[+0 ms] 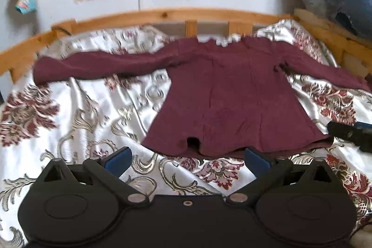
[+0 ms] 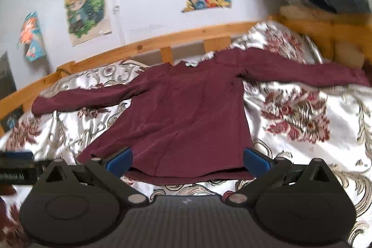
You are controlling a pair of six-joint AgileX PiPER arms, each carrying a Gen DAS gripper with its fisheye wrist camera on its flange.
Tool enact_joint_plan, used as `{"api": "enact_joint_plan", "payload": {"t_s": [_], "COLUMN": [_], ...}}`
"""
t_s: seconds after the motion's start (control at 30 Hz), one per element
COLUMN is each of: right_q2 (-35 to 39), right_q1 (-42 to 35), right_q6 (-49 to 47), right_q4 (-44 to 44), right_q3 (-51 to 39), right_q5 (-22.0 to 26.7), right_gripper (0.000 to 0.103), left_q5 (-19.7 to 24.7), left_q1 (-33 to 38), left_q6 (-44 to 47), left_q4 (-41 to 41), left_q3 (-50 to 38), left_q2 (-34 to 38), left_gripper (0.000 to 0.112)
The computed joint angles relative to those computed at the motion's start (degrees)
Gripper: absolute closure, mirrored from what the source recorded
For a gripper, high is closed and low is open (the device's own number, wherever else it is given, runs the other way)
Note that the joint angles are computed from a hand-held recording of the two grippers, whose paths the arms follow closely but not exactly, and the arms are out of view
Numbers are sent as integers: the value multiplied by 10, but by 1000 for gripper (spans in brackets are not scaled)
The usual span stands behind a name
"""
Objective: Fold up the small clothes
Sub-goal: 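Grasp the sleeve cuff with the right gripper and fold it across the shirt back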
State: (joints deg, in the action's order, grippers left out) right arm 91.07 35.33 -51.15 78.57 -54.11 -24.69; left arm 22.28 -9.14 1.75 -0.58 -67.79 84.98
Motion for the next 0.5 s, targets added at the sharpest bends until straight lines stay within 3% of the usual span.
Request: {"api": "enact_joint_plan", "payload": {"t_s": [0.1,0.2,0.33,0.5], "right_q2": [-12,-21,-14,41], "right_q1": [-51,-116,-219,-322], "right_q6": [3,-40,5,-113], "right_q4": [30,75,14,121], "right_q3": [-11,-30,-57,-137], "right_q5": [35,56,76,55], "right_gripper": [0,0,0,0], "left_q5": [55,150,274,298], "left_q1": [4,0,-11,-28], "left_q6": [4,-8,-17,-24], "left_q4": [4,27,44,38], "left_q3": [-81,-210,-403,-492], "left_q2": [46,107,199,255], "left_gripper": [10,10,10,10]}}
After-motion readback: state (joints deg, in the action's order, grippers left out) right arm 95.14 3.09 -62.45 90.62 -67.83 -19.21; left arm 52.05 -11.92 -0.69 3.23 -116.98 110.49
